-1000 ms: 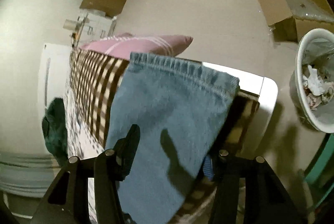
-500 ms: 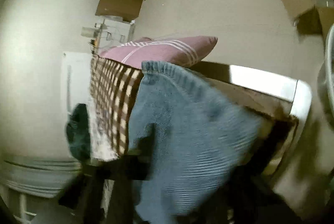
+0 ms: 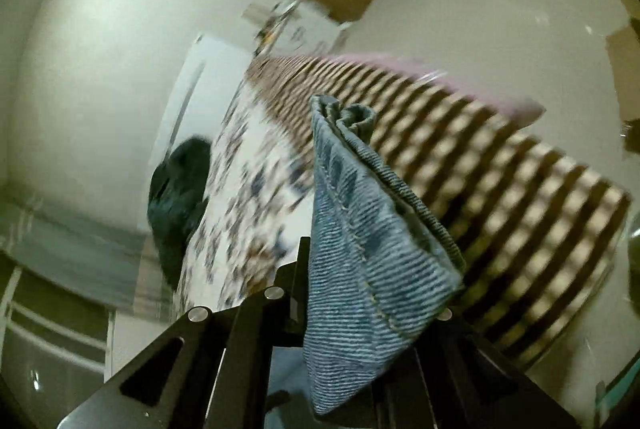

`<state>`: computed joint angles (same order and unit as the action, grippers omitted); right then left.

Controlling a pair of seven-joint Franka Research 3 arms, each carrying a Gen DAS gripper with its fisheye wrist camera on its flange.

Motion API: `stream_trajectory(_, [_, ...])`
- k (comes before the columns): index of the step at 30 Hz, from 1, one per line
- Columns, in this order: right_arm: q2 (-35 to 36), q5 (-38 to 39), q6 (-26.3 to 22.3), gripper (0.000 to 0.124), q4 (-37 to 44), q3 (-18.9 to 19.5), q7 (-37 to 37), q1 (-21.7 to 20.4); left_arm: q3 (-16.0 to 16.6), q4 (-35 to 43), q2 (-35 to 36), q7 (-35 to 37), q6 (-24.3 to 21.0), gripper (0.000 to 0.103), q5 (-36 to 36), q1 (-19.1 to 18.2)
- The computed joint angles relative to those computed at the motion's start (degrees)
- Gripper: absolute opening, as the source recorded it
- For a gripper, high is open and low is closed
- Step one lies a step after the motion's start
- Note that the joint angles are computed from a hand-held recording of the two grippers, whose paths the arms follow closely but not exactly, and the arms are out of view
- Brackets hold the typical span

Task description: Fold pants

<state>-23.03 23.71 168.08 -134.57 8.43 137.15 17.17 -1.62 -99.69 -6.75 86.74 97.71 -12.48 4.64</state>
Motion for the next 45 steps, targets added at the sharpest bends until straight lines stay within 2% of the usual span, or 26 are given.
stream_trajectory(2, [2.23,-1.48,-1.47,0.007,3.54,1.84,0.44,0.57,1.34,-0.39,-1.43,0.78,0.04,0.103,0.09,1.2])
stream_trajectory(9, [15.22,-3.85,-5.01,0.007,17.32,5.06,-0.04,7.83,6.5,-7.86,-8.48,2.06,0.34,0.103,0.84,6.23])
stream_trajectory(15, [29.69,-9.5,-11.5,0.007,31.44,5.79,-1.94,14.86,9.63,-10.01,-10.31,3.78,-0.42,0.103,3.92,10.26])
stream_trajectory(18, [36.76,-16.28,-18.27,0.007,39.41,4.25,1.21,19.85,10.91,-10.74,-10.36,4.39,-0.42,0.103,4.7,12.06])
stream_trajectory(21, [43.04,-21.79,-28.32,0.016,48.47,2.11,4.74,24.32,11.55,-10.44,-10.09,5.11,-0.6,0.103,4.82,13.36])
stream_trajectory(22, [44.54,-22.33,-30.48,0.027,50.64,1.84,5.25,25.28,11.85,-10.33,-9.92,5.48,-0.28,0.103,4.75,13.81])
stream_trajectory(25, [48.46,-20.67,-34.52,0.045,56.63,2.42,3.61,26.55,12.12,-9.92,-9.44,5.63,0.28,0.103,4.75,14.88])
stream_trajectory(27, [50.18,-17.35,-35.1,0.05,59.14,3.79,-0.05,26.38,12.36,-9.19,-8.75,5.62,0.4,0.103,4.64,15.56])
stream_trajectory(29, [51.45,-8.26,-33.89,0.05,60.1,7.25,-5.98,24.08,12.48,-7.99,-7.78,5.6,0.15,0.103,4.13,16.06])
stream_trajectory(32, [47.99,-5.4,-32.59,0.05,56.62,5.51,-4.45,24.53,12.23,-6.64,-6.92,6.23,0.33,0.103,1.99,16.1])
stream_trajectory(35, [38.79,-9.01,-31.88,0.051,47.04,1.84,2.96,24.8,11.37,-6.74,-6.75,7.83,0.83,0.103,-1.17,14.99])
stream_trajectory(37, [33.7,-13.05,-34.02,0.052,41.94,0.63,7.51,23.87,10.42,-8.39,-7.01,7.99,2.04,0.103,-3.22,13.93])
stream_trajectory(40, [27.4,-15.98,-36.57,0.053,34.52,0.63,11.63,20.96,9.01,-11.1,-6.6,7.44,4.66,0.103,-5.76,12.09])
stream_trajectory(42, [24.86,-16.26,-38.32,0.053,31.39,1.05,13.18,18.84,7.96,-12.1,-5.82,7.25,5.95,0.099,-5.17,11.12])
stream_trajectory(43, [23.72,-16.51,-39.27,0.056,29.97,1.25,13.48,17.86,7.48,-12.86,-5.43,7.6,6.61,0.093,-5.12,10.54])
stream_trajectory(44, [23.16,-17.02,-40.44,0.057,29.41,1.4,13.18,16.92,6.94,-13.71,-5.0,8.0,7.22,0.075,-4.81,9.95])
stream_trajectory(45, [23.11,-17.41,-41.12,0.059,29.17,1.73,12.78,16.28,6.58,-14.28,-4.7,8.51,7.15,0.062,-4.66,9.45])
